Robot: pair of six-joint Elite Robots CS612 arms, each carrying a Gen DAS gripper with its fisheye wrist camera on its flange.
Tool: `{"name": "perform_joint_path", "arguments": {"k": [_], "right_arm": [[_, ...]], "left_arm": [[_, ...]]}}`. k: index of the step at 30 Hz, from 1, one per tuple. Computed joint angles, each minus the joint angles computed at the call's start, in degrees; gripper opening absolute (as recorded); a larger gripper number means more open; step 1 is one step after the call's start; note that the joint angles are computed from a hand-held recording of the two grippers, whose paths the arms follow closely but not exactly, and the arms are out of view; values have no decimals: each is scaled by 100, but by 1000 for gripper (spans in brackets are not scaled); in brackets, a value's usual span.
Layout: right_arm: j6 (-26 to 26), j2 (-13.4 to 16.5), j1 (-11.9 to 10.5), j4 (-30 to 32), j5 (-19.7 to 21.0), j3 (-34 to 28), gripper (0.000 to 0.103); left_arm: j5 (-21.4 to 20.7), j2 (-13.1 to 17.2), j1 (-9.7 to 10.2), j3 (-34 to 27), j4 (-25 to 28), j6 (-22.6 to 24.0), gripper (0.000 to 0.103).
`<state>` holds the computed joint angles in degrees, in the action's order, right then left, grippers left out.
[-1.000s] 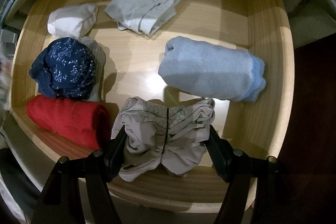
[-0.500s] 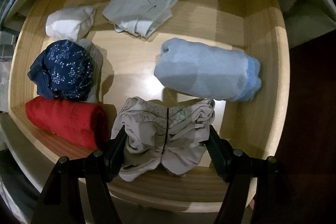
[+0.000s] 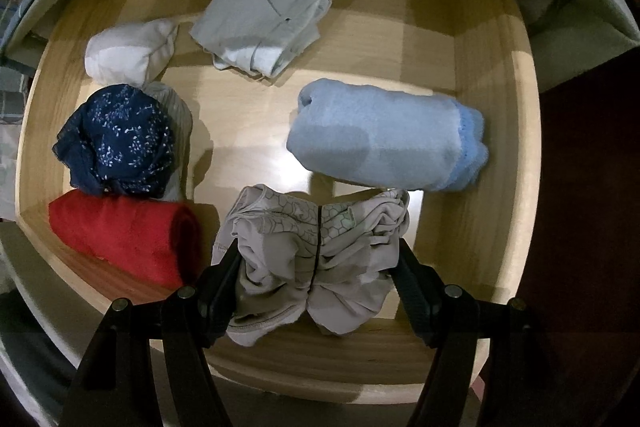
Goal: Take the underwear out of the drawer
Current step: 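Carry the sock bundle into the white box and open the left gripper while the right holds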
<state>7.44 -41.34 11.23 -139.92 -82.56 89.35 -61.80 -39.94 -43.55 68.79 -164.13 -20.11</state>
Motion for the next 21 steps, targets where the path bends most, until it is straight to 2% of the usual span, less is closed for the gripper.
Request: {"name": "perform_joint_path", "arguments": {"k": [6,10,14,18,21], "right_arm": [[17,-46,10,-118,-90,53,67],[33,-75,-17,-140,-8,111,67],[16,-84,-66,-146,92,136,67],[-39,-75,-110,-110,147,121,67],[-47,-76,-130,-116,157,118,67]], "left_arm": [[-344,326,102,-522,649,-232,22],[-571,450,177,-713,932,-436,22],[-626,541,219,-869,1230,-550,24],[-636,579,225,-911,1370,-549,26],[-747,602,241,-959,1455,-538,34]]}}
